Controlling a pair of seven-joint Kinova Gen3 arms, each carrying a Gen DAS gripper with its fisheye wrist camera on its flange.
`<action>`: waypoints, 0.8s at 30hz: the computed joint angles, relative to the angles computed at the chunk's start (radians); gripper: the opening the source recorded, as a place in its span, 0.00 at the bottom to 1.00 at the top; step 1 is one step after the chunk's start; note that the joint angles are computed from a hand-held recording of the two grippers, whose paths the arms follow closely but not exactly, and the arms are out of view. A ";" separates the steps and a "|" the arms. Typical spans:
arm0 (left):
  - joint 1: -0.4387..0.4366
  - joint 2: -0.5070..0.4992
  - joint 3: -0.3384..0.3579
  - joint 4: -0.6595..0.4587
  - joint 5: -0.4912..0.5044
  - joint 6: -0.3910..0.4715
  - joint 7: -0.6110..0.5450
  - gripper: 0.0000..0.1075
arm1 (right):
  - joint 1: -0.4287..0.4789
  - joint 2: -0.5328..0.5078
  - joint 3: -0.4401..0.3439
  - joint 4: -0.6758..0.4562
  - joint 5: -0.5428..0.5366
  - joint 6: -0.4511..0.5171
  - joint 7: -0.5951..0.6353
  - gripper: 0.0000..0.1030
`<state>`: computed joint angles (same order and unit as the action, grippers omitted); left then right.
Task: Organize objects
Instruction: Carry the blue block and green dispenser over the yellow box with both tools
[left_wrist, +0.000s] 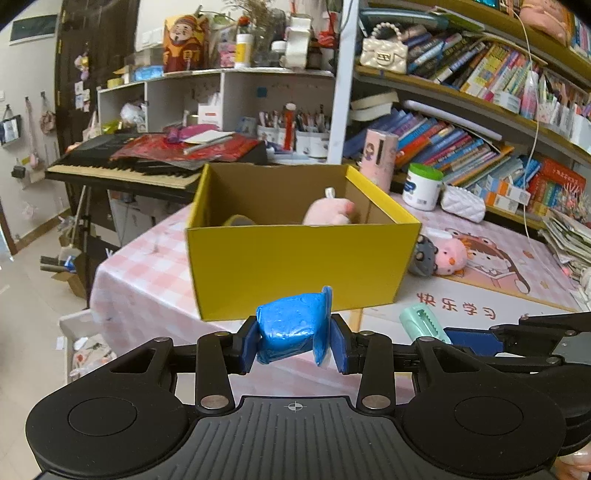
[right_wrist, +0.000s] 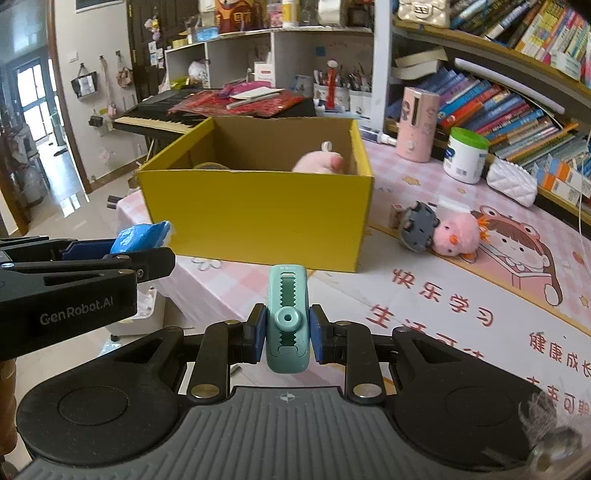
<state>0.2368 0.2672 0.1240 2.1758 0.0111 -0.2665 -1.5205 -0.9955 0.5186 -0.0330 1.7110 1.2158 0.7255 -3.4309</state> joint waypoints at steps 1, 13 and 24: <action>-0.011 -0.005 0.005 0.008 -0.009 -0.008 0.006 0.35 | -0.003 0.003 -0.001 -0.007 0.000 0.003 0.004 0.22; -0.125 -0.043 0.044 0.077 -0.155 -0.077 0.103 0.35 | -0.047 0.036 0.005 -0.072 -0.011 0.038 0.035 0.23; -0.140 -0.053 0.037 0.103 -0.226 -0.133 0.161 0.35 | -0.079 0.044 0.024 -0.095 -0.006 0.080 0.042 0.22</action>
<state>0.0966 0.2140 0.1612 2.2785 -0.2145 -0.3999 -1.3593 -1.0744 0.5630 -0.0086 1.6155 1.2095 0.8060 -3.3888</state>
